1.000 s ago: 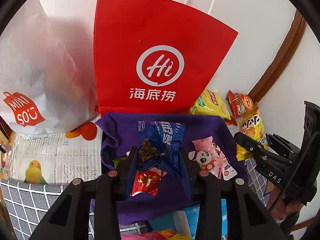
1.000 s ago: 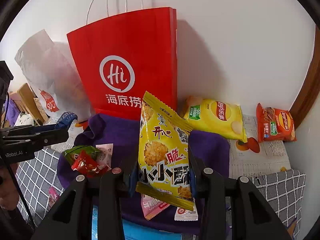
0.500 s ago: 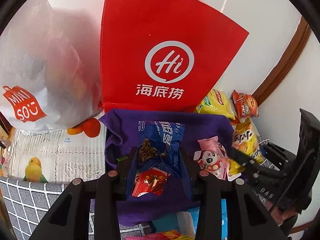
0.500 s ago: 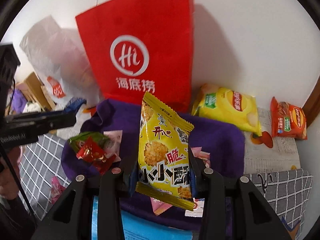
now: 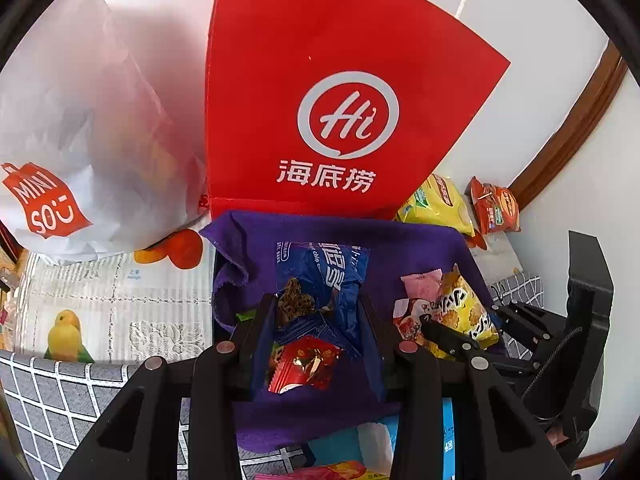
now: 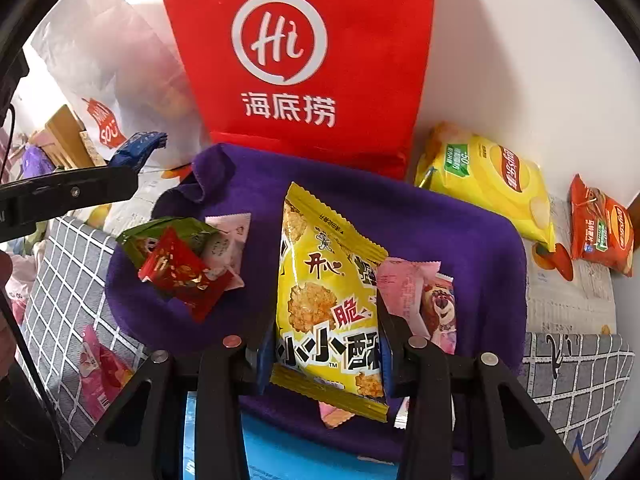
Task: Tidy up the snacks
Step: 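Open the right tool to drop the yellow bag while the left tool releases the blue bag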
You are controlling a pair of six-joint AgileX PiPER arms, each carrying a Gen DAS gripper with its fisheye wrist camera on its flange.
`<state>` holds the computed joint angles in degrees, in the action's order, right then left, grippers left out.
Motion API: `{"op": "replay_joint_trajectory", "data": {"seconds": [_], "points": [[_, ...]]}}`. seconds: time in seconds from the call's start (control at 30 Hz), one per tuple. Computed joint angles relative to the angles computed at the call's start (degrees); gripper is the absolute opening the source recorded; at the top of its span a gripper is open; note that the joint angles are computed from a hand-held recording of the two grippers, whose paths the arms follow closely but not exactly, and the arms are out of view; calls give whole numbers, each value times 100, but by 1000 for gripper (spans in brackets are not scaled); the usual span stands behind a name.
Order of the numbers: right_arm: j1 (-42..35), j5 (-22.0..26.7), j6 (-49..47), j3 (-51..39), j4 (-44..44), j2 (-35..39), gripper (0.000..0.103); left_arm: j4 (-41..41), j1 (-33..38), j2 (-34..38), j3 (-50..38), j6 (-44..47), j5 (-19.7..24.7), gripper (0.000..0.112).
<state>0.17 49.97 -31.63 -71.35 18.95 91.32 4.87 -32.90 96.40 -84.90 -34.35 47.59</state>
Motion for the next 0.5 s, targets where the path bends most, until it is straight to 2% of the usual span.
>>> {"op": "replay_joint_trajectory", "data": {"seconds": [0.1, 0.23, 0.5], "points": [[11, 25, 29, -38, -45, 34, 42, -138, -2, 95, -43, 134, 9, 37], [80, -25, 103, -10, -175, -2, 49, -239, -18, 209, -100, 235, 53, 37], [29, -58, 158, -14, -249, -151, 49, -348, -22, 449, -203, 284, 138, 37]]}}
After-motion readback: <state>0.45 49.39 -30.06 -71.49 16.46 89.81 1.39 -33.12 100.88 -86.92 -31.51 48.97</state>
